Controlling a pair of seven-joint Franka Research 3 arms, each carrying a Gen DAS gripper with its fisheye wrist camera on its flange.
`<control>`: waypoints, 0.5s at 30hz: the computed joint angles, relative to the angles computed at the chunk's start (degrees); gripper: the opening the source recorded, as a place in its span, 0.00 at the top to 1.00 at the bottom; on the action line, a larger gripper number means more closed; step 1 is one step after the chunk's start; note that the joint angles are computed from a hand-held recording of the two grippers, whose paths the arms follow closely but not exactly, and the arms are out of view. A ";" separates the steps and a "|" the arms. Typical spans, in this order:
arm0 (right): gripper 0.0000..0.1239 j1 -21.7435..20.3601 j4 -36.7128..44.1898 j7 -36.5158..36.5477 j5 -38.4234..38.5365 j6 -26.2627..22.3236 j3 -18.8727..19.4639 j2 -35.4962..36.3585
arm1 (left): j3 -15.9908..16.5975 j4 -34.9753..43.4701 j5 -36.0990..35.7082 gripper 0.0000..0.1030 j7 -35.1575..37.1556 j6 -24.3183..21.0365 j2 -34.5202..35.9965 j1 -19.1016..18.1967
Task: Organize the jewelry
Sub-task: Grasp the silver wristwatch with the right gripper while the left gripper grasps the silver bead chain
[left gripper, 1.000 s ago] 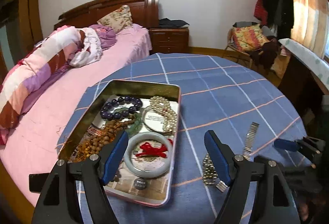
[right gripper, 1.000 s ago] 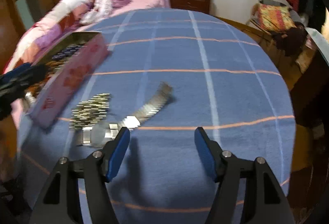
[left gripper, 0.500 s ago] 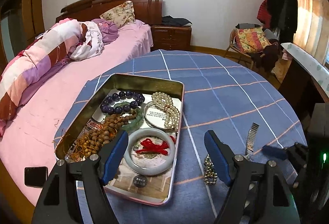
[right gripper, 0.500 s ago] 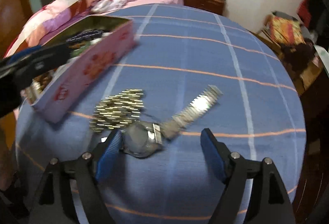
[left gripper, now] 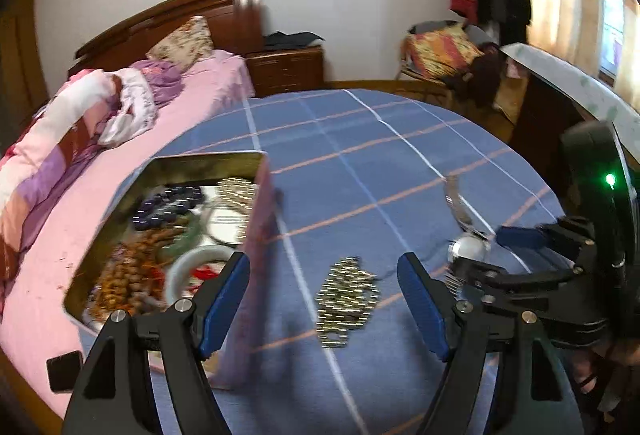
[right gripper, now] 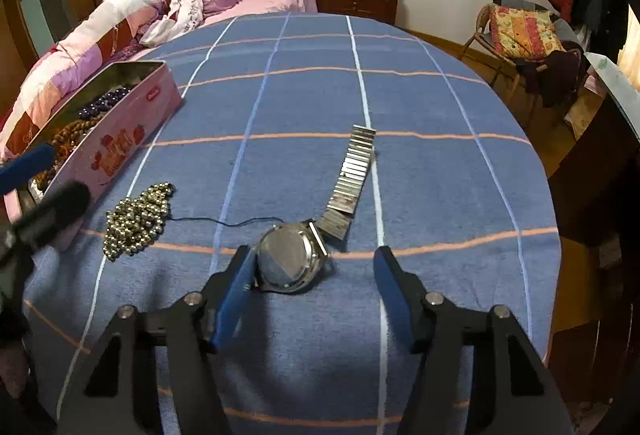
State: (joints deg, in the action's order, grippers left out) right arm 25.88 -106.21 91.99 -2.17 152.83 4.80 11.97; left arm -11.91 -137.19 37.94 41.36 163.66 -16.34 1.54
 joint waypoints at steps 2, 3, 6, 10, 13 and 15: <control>0.54 -0.71 -0.80 -1.70 1.82 0.46 0.49 -0.53 | 0.89 0.31 -2.04 0.44 2.50 0.07 0.97 -1.39; 0.57 -0.94 -1.02 -2.64 2.78 0.86 0.79 -0.60 | 1.69 0.62 -4.09 0.48 4.84 -0.20 1.75 -2.58; 0.70 -1.46 -1.42 -5.30 5.36 1.57 1.44 -0.78 | 3.55 1.05 -10.38 0.48 10.24 -0.35 3.41 -4.96; 0.70 -1.27 -1.85 -6.22 6.28 2.55 1.35 -0.80 | 4.48 1.77 -16.61 0.48 14.66 -0.99 4.88 -6.00; 0.71 -1.15 -2.08 -6.60 6.58 3.08 1.21 -0.81 | 4.17 2.46 -18.35 0.49 16.00 -1.77 5.96 -5.97; 0.72 -1.04 -2.41 -6.72 6.47 3.73 1.12 -0.86 | 4.00 2.82 -19.26 0.64 16.72 -2.10 6.55 -5.96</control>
